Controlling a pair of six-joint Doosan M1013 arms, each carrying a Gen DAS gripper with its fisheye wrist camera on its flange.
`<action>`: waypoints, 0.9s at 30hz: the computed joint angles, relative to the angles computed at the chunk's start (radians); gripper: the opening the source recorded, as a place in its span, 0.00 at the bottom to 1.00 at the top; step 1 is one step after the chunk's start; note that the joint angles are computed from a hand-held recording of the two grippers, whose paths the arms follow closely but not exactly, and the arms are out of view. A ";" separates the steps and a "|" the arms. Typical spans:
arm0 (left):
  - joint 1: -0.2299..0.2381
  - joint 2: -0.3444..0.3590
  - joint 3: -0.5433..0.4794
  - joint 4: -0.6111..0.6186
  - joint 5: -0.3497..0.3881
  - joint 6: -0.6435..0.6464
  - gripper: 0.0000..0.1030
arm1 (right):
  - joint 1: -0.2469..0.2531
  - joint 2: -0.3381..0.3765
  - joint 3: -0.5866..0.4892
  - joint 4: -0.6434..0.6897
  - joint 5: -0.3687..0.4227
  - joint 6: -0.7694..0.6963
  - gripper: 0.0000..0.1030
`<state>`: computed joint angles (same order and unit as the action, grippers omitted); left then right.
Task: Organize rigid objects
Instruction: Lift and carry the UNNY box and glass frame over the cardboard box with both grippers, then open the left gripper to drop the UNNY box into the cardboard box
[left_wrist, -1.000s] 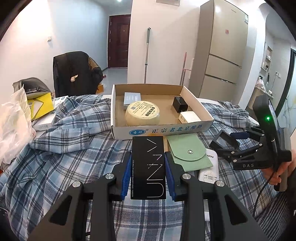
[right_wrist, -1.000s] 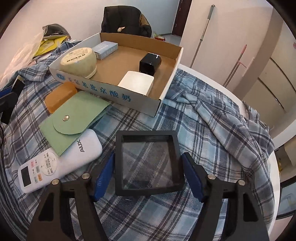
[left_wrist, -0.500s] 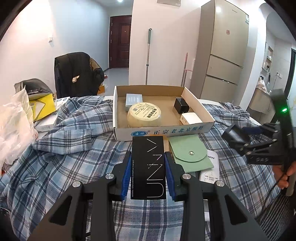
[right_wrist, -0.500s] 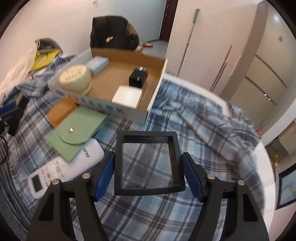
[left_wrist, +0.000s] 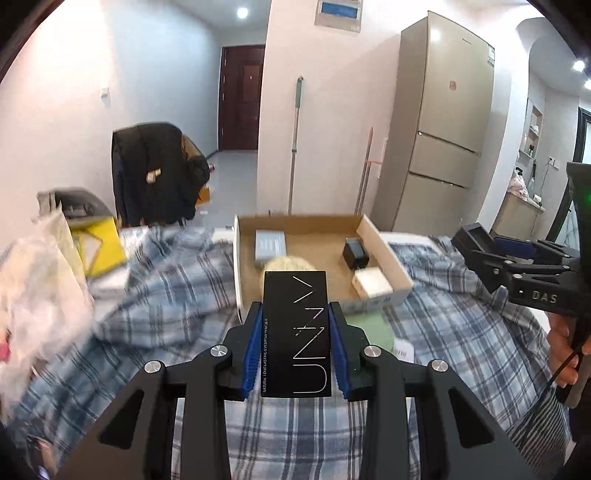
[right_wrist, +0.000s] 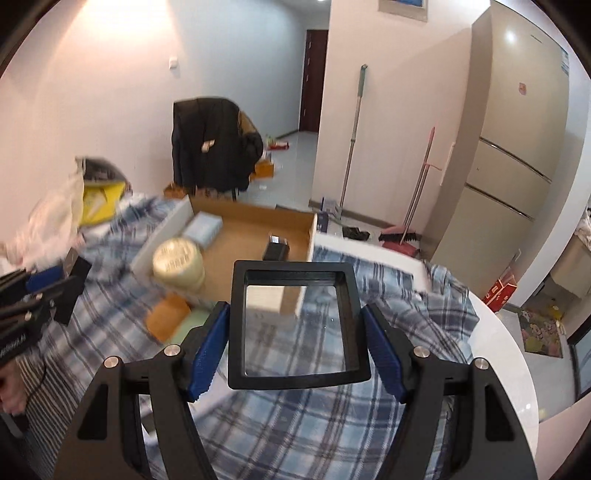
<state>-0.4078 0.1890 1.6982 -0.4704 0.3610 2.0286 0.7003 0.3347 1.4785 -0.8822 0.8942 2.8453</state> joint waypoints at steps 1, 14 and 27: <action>-0.001 -0.002 -0.011 -0.005 -0.005 0.007 0.35 | -0.002 0.002 -0.012 -0.012 -0.005 0.015 0.68; 0.022 0.129 -0.293 -0.048 0.141 0.007 0.34 | -0.020 0.072 -0.169 -0.085 0.142 0.226 0.68; 0.009 0.345 -0.552 0.151 0.338 -0.188 0.35 | -0.080 0.176 -0.320 -0.041 0.139 0.298 0.68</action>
<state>-0.3990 0.5343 1.1460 -0.3195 0.6989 1.8402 0.6207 0.5106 1.1587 -0.9232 1.0330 3.1432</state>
